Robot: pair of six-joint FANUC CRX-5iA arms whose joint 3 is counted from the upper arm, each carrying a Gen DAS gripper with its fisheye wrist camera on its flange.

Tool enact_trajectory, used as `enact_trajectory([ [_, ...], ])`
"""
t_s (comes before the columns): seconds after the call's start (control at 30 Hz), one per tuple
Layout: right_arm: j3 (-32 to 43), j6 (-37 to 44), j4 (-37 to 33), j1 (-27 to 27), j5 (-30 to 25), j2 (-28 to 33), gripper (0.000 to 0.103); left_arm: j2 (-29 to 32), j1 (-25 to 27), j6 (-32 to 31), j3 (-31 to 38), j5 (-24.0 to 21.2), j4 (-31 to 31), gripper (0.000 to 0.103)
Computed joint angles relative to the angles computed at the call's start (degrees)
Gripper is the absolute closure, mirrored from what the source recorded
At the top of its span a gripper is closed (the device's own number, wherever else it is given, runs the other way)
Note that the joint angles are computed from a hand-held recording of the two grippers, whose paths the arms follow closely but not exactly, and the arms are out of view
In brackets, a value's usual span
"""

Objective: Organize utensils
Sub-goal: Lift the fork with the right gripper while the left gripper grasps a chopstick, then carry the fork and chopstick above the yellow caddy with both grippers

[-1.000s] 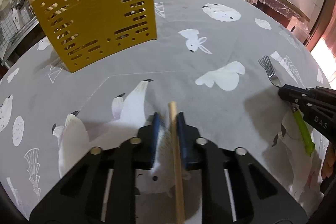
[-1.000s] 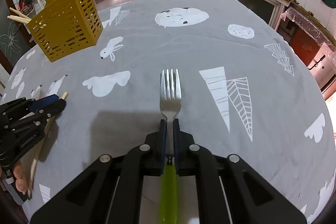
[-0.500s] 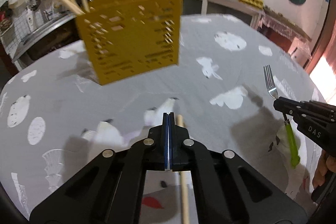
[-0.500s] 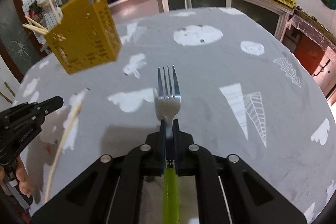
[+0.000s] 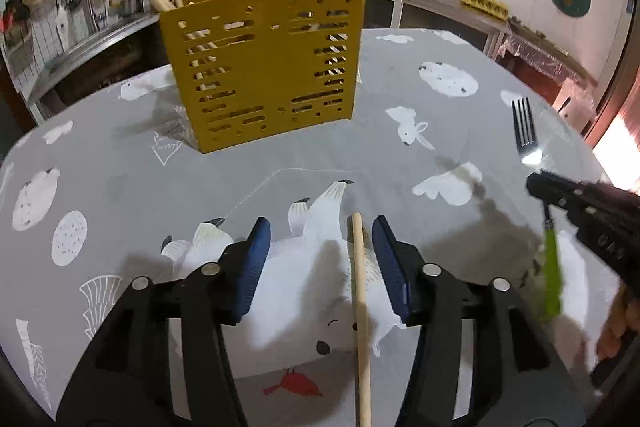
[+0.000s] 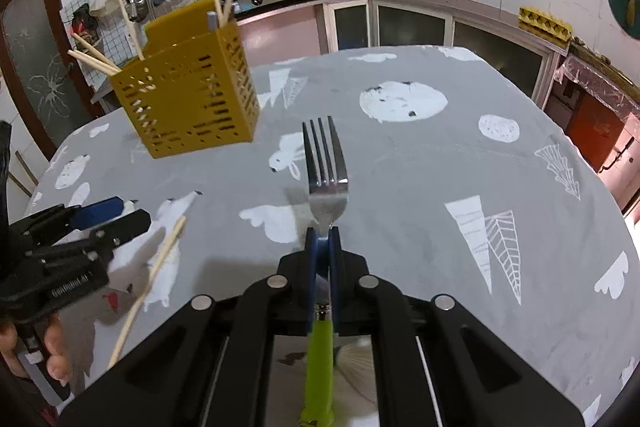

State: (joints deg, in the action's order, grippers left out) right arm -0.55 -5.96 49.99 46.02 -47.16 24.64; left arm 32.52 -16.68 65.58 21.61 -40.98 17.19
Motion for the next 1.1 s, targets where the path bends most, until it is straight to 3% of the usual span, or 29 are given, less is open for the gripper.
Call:
enact_trajectory([
  [0.1, -0.68, -0.76, 0.12, -0.09, 0.1, -0.15, 0.097, 1.13, -0.67, 0.47, 0.79, -0.89, -1.12, 0.056],
  [0.13, -0.85, -1.05, 0.16, -0.16, 0.22, -0.17, 0.097, 1.57, -0.95, 0.96, 1.33, -1.34, -2.1, 0.068],
  [0.2, -1.1, -1.65, 0.32, -0.26, 0.48, -0.16, 0.097, 2.61, -1.13, 0.96, 2.35, -2.94, -2.11, 0.083],
  [0.37, -0.6, -1.44, -0.07, -0.45, 0.67, 0.36, 0.097, 3.2, -1.82, 1.23, 2.97, -2.16, -3.43, 0.087],
  [0.43, -0.14, -1.28, -0.17, -0.47, 0.74, 0.66, 0.098, 3.98, -1.68, 0.87, 4.13, -3.29, -2.54, 0.098],
  [0.57, 0.31, -1.48, 0.93, -0.4, 0.92, 0.95, 0.098, 4.47, -1.44, 0.05, 4.73, -3.78, -1.18, 0.098],
  [0.67, 0.55, -1.67, 1.87, -0.48, 1.03, 1.02, 0.099, 3.28, -0.84, -0.56, 2.48, -1.38, 1.05, 0.098],
  [0.87, -0.44, -5.25, 6.63, -1.07, 3.09, 0.59, 0.101, -1.66, 0.85, -4.81, -4.95, 7.54, 8.84, 0.098],
  [1.0, 0.71, -4.61, 8.57, -1.36, 3.99, 1.28, 0.101, -5.71, 1.81, -12.19, -11.39, 14.52, 18.74, 0.098],
  [1.1, 0.73, -5.72, 10.13, -1.79, 5.3, 1.38, 0.101, -7.56, 2.41, -15.91, -13.63, 16.74, 23.45, 0.098],
])
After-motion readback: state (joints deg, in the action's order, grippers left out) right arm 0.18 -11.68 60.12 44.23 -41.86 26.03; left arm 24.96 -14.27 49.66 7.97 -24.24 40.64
